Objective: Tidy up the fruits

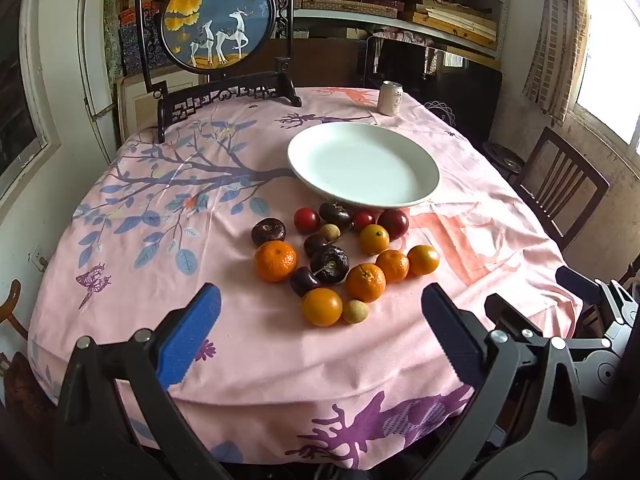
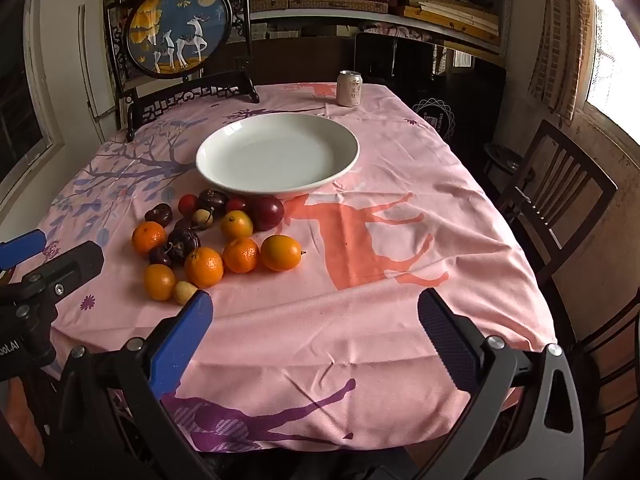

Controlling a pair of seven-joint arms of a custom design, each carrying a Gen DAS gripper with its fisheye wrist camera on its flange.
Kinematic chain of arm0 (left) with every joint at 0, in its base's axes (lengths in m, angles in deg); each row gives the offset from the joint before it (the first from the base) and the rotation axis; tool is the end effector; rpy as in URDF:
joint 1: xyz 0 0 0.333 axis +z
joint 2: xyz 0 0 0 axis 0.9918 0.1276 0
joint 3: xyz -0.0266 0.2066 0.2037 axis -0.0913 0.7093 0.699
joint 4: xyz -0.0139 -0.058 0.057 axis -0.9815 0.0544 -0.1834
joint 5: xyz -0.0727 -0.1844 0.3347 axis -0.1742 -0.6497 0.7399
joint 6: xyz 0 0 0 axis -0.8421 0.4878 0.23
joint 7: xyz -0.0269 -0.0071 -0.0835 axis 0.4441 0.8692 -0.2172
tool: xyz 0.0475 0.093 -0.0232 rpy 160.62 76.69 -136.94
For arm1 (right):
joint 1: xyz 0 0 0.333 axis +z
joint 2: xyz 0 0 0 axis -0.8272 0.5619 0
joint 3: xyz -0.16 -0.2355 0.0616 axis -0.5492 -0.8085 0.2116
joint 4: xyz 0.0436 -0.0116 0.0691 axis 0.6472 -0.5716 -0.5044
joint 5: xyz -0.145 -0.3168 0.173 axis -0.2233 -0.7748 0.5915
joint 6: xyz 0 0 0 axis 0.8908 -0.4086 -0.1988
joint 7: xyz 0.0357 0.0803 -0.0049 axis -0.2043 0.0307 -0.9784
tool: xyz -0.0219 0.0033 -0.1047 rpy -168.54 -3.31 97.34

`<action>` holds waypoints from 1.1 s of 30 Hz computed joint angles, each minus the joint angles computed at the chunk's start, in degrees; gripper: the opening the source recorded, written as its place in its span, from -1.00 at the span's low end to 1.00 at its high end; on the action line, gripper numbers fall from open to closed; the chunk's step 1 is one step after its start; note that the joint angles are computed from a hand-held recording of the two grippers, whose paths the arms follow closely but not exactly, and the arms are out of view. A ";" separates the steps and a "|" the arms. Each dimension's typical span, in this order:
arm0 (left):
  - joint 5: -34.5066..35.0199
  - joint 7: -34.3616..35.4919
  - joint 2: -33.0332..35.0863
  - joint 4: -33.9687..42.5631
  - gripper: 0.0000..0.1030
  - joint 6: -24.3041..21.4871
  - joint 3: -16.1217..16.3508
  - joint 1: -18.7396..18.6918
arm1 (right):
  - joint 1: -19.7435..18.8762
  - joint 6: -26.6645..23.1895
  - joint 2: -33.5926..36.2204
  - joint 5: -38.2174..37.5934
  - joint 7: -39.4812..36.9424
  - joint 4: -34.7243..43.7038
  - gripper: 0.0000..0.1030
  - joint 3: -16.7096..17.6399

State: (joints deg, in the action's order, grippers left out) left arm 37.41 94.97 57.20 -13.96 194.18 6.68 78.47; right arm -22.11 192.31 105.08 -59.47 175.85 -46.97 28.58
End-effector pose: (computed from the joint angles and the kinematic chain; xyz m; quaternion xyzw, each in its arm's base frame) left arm 0.6470 -0.1354 0.5311 -0.5997 0.6968 -0.3169 0.2333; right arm 0.6223 0.3782 0.5068 -0.6338 0.6733 -0.2810 0.2570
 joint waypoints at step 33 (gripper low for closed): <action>1.53 -0.54 -0.08 -0.30 0.96 0.15 0.16 -0.35 | 0.05 0.14 0.14 0.43 0.08 -0.16 0.97 0.06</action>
